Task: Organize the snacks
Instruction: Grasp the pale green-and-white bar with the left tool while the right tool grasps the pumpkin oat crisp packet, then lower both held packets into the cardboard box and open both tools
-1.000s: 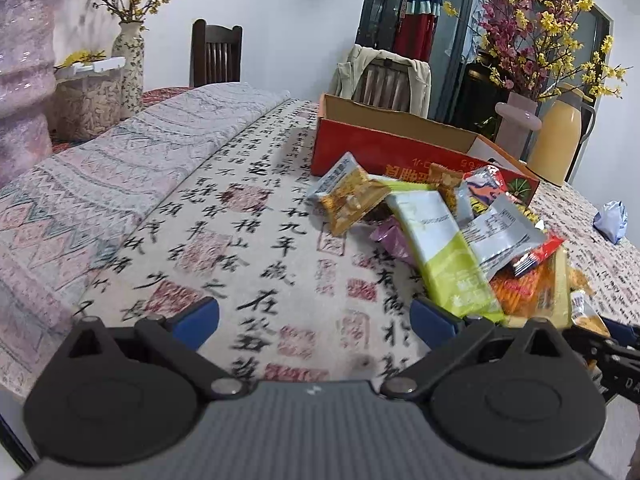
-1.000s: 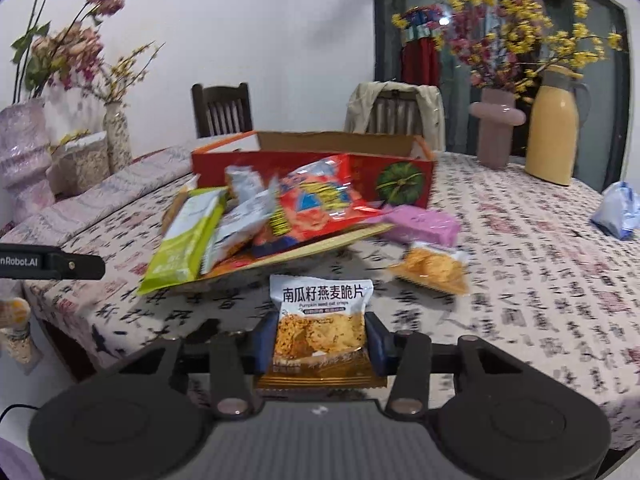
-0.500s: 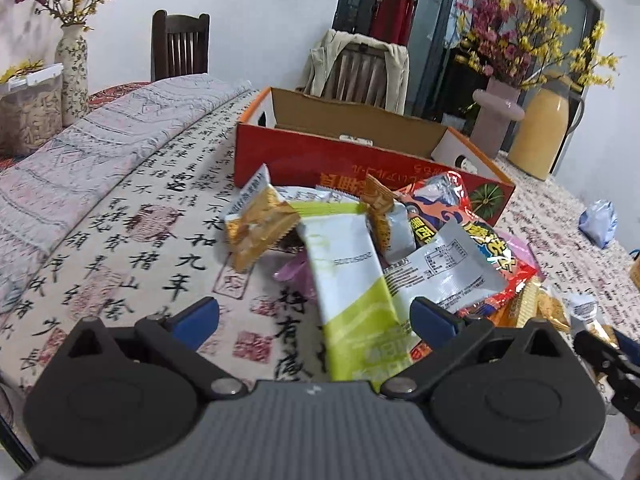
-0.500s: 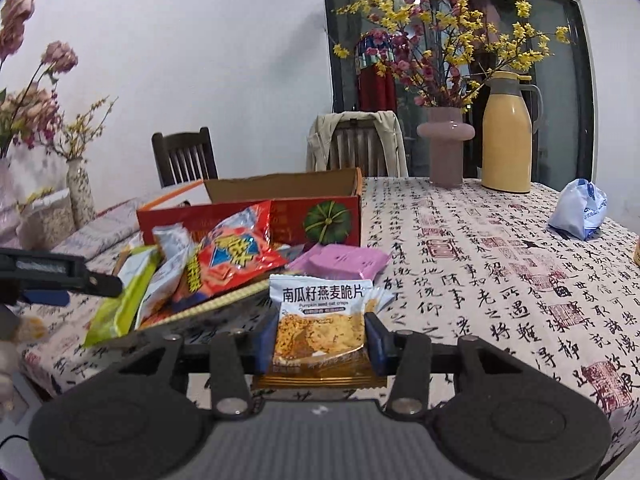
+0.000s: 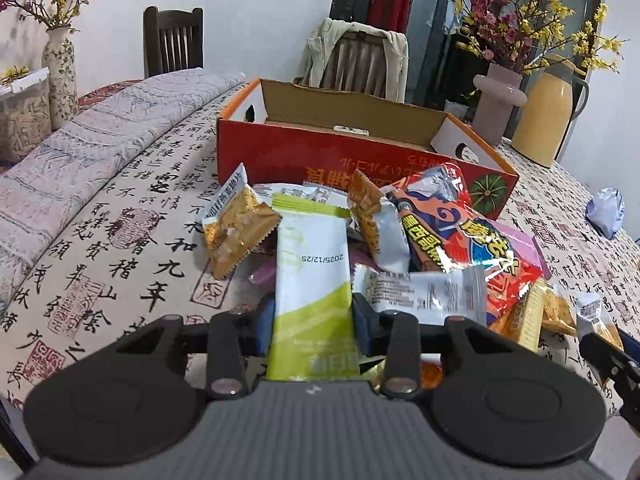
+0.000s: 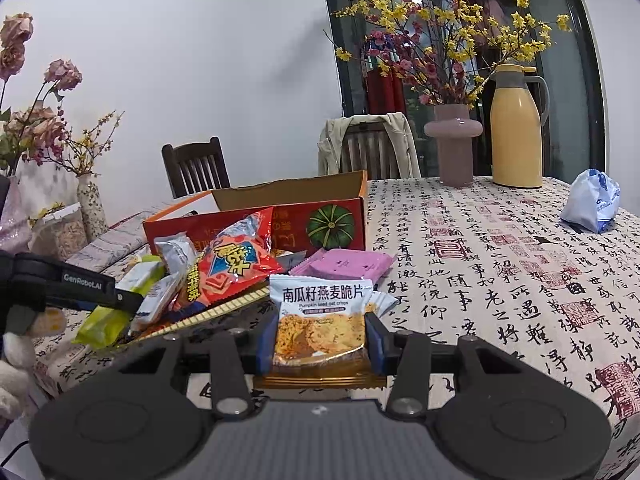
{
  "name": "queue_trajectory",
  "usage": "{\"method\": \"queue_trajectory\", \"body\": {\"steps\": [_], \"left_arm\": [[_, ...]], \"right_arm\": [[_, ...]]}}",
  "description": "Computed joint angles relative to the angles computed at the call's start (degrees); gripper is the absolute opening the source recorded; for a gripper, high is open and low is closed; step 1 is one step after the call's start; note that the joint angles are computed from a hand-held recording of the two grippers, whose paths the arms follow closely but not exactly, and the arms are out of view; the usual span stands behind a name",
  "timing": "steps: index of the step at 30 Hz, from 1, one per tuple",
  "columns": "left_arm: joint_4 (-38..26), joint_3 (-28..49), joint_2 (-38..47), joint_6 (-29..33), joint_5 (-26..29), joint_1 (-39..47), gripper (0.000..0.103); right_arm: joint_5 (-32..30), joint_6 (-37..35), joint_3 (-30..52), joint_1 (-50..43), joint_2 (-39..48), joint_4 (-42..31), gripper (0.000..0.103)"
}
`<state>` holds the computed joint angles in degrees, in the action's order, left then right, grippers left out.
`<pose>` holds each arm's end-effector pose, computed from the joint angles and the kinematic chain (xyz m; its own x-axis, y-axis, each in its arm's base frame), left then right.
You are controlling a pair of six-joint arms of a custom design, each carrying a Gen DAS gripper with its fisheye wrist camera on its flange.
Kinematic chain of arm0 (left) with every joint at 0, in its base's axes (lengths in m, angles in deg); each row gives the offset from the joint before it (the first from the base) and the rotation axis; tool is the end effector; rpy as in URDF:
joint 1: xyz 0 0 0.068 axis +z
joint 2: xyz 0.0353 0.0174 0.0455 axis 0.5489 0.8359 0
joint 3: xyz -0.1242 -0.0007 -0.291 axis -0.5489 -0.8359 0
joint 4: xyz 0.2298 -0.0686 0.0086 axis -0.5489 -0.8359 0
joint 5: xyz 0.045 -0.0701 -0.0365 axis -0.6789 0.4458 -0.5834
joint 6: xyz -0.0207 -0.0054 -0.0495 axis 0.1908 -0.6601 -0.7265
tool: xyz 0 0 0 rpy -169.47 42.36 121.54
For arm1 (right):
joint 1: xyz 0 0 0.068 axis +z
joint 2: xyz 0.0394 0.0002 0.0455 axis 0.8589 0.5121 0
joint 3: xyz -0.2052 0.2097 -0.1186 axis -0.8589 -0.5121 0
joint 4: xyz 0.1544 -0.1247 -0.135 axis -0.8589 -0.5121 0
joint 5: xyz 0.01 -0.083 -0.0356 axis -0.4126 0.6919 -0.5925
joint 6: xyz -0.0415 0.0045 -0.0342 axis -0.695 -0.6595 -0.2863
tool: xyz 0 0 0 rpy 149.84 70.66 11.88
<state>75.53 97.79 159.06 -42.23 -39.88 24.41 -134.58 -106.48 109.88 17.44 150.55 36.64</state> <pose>0.2124 -0.0248 0.1550 -0.5819 -0.2726 -0.7662 -0.2570 0.9555 -0.1448 0.2533 -0.1828 0.0582 -0.3885 -0.0457 -0.9203 -0.5041 0.8466 0.1707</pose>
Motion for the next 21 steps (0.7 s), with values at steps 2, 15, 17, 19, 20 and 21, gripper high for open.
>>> {"method": "queue_trajectory", "body": {"steps": [2,15,17,19,20,21], "left_arm": [[0.73,-0.48,-0.23,0.21,0.6,0.65,0.039],[4.02,-3.2,-4.57,3.09,3.59,4.38,0.039],[4.11,-3.28,-5.86,3.36,3.6,4.63,0.039],[4.0,-3.05,-7.12,3.78,3.9,4.92,0.039],[3.9,-2.82,-7.54,3.93,4.1,5.06,0.039],[3.84,-2.48,-7.97,4.19,4.41,5.26,0.039]], "right_arm": [[-0.03,0.29,-0.26,-0.06,-0.2,0.49,0.044],[0.93,10.04,-4.37,2.47,-2.45,12.54,0.044],[1.16,11.44,-4.13,3.1,-2.91,12.74,0.044],[1.27,13.48,-3.98,3.88,-3.58,13.51,0.044],[1.53,14.74,-4.23,4.37,-3.79,14.88,0.044],[1.81,16.01,-4.3,4.92,-4.0,16.1,0.044]]}}
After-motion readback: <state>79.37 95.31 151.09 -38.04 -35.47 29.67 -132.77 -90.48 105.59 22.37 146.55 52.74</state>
